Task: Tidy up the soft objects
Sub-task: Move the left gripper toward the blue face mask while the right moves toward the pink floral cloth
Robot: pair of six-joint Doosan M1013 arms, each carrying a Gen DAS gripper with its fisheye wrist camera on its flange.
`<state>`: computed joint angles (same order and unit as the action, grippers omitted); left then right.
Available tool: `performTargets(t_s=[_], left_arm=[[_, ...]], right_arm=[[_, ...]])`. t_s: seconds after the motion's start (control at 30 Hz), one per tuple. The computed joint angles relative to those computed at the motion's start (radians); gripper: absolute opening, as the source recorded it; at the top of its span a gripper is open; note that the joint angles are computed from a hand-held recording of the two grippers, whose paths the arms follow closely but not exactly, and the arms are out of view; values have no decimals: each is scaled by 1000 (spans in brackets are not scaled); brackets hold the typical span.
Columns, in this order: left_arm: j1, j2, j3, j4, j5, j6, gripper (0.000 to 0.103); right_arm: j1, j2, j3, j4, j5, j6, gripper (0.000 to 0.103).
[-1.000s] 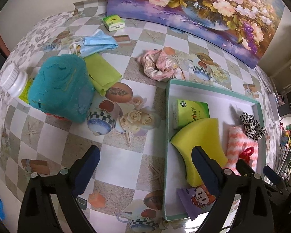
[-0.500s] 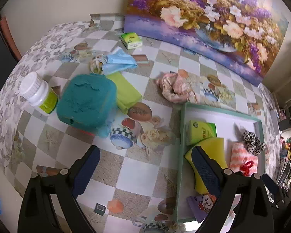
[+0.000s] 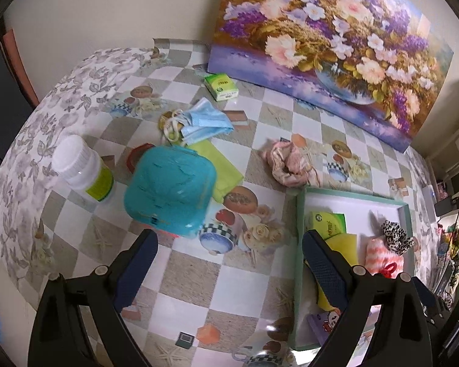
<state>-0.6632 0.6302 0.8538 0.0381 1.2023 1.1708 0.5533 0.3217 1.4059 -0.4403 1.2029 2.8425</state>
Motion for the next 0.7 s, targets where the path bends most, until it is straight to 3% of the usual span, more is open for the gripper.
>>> performTargets(t_s=[0.2,0.5,0.7], left_arm=[[21,-19,17,67,-11,-22,95],[68,-28,35,37,-18,-61,95],[85,-6,-5,23,-5,-44,95]], right_arm=[[11,27,-44,-8,-8,-7,103],[28,73,-107,-11,-13,-48,103],[23,93,-145,-24,-6,-79,103]])
